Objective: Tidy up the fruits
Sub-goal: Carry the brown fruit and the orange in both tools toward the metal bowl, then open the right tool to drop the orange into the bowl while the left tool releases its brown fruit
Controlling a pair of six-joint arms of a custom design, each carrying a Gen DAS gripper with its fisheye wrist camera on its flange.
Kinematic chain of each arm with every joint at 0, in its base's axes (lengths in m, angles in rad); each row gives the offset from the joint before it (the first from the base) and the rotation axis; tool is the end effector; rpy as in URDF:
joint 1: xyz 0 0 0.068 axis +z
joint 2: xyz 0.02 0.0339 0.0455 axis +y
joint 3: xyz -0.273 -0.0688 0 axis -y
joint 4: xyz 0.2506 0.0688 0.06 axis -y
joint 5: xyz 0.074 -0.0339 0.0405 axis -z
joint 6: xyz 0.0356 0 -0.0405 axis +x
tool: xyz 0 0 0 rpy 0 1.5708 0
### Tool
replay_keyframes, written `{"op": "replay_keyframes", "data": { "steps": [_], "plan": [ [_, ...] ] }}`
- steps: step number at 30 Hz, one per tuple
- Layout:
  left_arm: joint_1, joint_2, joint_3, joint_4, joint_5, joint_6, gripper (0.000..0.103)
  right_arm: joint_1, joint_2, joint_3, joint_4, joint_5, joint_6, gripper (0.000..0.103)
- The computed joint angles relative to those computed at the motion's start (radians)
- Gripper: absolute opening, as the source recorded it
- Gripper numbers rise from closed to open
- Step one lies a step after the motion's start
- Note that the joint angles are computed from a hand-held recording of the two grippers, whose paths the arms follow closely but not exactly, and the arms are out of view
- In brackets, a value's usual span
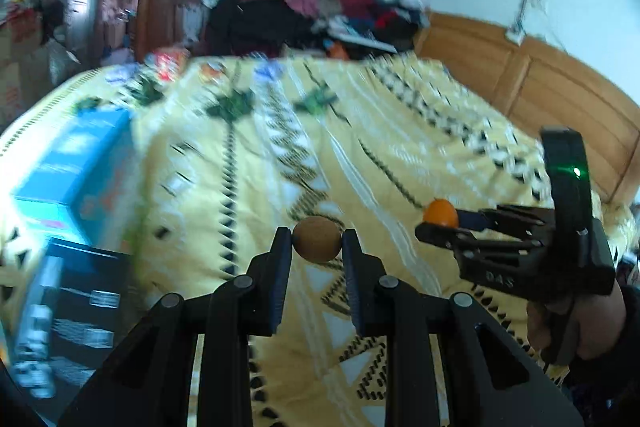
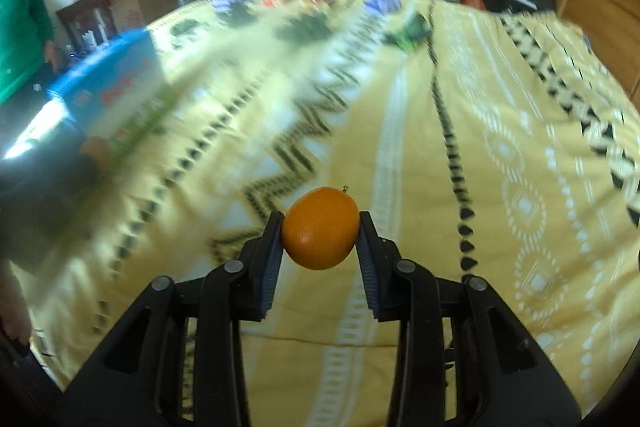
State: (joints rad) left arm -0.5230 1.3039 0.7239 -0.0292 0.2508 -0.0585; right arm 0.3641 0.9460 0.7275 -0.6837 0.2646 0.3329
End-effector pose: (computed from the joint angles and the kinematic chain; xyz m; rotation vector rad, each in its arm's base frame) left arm 0.2377 -0.1472 0.2276 0.6522 2.1242 -0.5993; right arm 0.1763 0.0572 0.2541 0.0743 2.4290 -0.0157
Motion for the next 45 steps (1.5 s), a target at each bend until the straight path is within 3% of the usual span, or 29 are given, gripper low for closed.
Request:
{"op": "replay_keyframes", "data": {
  "steps": [5, 11, 16, 23, 30, 37, 45],
  "plan": [
    [0.218, -0.217, 0.003, -0.15, 0.058, 0.055, 0.025, 0.243, 0.135, 0.208, -0.058, 0.138, 0.093, 0.036],
    [0.653, -0.325, 0.056, -0.306, 0.265, 0.167, 0.025, 0.44, 0.31, 0.434, -0.079, 0.224, 0.135, 0.036],
    [1.003, -0.269, 0.127, -0.372, 0.454, 0.281, 0.025, 0.563, 0.495, 0.656, -0.099, 0.265, 0.127, 0.036],
    [1.323, -0.071, 0.261, -0.419, 0.593, 0.413, 0.025, 0.654, 0.756, 0.959, -0.15, 0.239, 0.088, 0.036],
    [1.462, 0.127, 0.343, -0.432, 0.601, 0.504, 0.025, 0.718, 1.067, 1.36, -0.268, 0.186, 0.038, 0.036],
    [1.471, 0.276, 0.387, -0.423, 0.549, 0.55, 0.025, 0.735, 1.343, 1.758, -0.428, 0.121, 0.018, 0.036],
    [1.446, 0.401, 0.446, -0.444, 0.471, 0.595, 0.025, 0.694, 1.511, 1.976, -0.51, -0.058, 0.07, 0.036]
  ]
}}
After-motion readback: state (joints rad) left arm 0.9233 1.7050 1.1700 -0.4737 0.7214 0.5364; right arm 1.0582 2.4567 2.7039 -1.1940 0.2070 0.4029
